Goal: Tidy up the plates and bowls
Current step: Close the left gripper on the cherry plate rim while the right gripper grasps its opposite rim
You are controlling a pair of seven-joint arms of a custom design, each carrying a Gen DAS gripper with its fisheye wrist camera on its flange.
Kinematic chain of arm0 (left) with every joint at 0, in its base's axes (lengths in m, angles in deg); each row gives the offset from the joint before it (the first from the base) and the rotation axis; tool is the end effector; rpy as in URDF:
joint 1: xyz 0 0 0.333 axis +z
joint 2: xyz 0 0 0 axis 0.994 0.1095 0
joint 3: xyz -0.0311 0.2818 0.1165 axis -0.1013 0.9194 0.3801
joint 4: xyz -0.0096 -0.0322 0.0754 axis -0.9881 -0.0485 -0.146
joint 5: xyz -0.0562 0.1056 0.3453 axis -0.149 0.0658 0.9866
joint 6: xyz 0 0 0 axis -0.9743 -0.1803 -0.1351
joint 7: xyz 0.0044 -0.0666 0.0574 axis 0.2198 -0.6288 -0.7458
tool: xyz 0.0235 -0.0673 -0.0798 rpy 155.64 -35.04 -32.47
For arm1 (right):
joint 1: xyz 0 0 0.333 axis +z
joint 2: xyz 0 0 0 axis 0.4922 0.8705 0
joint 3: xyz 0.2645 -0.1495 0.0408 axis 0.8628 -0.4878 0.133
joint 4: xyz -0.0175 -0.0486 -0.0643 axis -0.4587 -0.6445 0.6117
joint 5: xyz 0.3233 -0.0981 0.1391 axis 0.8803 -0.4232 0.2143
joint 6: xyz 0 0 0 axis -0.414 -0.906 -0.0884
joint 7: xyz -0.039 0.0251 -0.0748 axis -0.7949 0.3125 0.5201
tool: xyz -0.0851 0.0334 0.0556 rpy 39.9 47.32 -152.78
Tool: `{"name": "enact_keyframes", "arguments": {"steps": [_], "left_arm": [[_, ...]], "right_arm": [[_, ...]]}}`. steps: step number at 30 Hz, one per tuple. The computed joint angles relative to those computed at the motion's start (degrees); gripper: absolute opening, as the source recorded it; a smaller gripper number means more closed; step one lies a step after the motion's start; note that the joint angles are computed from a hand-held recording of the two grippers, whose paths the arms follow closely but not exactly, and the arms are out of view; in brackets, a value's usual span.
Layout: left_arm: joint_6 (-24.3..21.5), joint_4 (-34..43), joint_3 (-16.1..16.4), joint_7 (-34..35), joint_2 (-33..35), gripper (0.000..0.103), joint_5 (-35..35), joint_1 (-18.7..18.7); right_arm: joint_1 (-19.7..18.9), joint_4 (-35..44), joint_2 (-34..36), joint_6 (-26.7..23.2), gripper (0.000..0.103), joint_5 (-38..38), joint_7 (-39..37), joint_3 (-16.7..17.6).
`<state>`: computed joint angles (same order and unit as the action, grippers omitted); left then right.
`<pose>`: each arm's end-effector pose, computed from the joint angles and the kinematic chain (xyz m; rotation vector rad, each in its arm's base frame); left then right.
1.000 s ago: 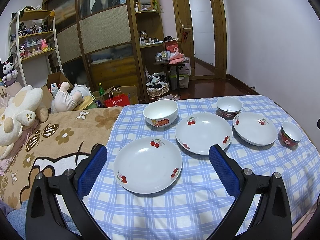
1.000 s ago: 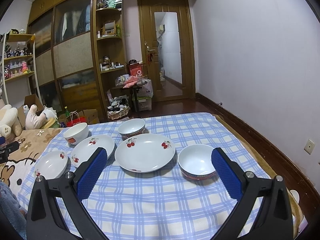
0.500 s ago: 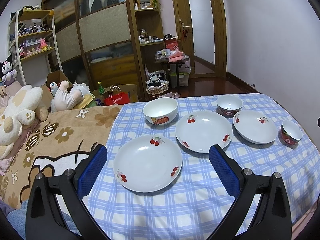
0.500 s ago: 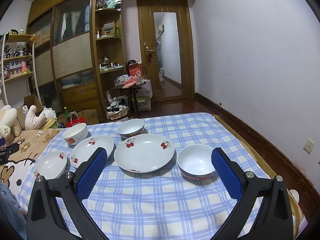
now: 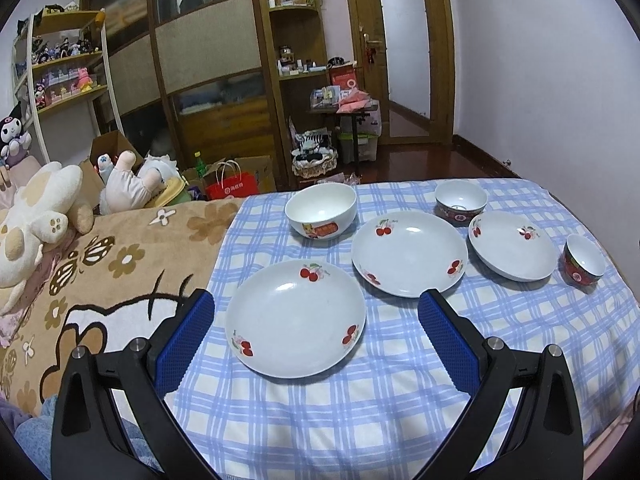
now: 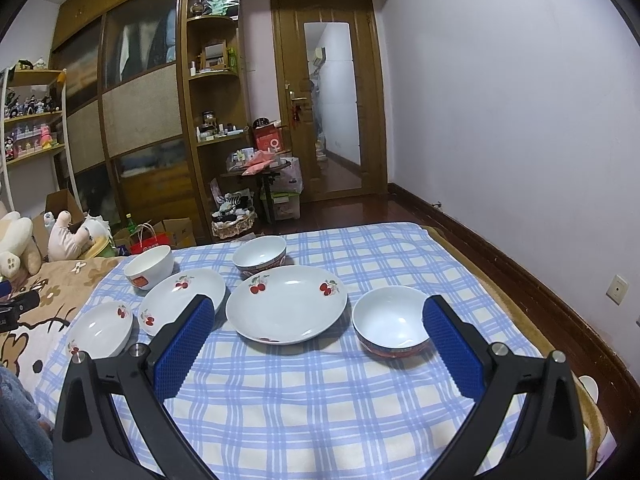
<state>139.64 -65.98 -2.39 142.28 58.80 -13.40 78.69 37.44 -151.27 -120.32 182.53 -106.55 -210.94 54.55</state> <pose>0.5011 -0.1457 0.5493 -1.3195 1.9512 -0.9370 0.3396 0.1664 0.5453 -1.0785 1.9463 -1.1756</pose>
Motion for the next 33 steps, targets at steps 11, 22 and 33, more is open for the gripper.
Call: {"name": "enact_keyframes", "arguments": {"steps": [11,22,33], "left_arm": [[-9.6,7.3,-0.4,-4.9,4.1,0.1,6.6,0.5],[-17.7,18.8,1.6,-5.7,10.8,0.1,9.7,-1.3],[-27.6,33.2,3.8,-2.0,21.0,0.1,7.8,-2.3]], "right_arm": [[0.6,1.9,2.2,-0.4,0.103,0.7,-3.2,0.1],[2.0,11.2,12.5,1.6,0.103,2.1,-7.5,-1.2],[6.4,25.7,28.9,5.2,0.103,0.4,-9.9,-4.2]]}}
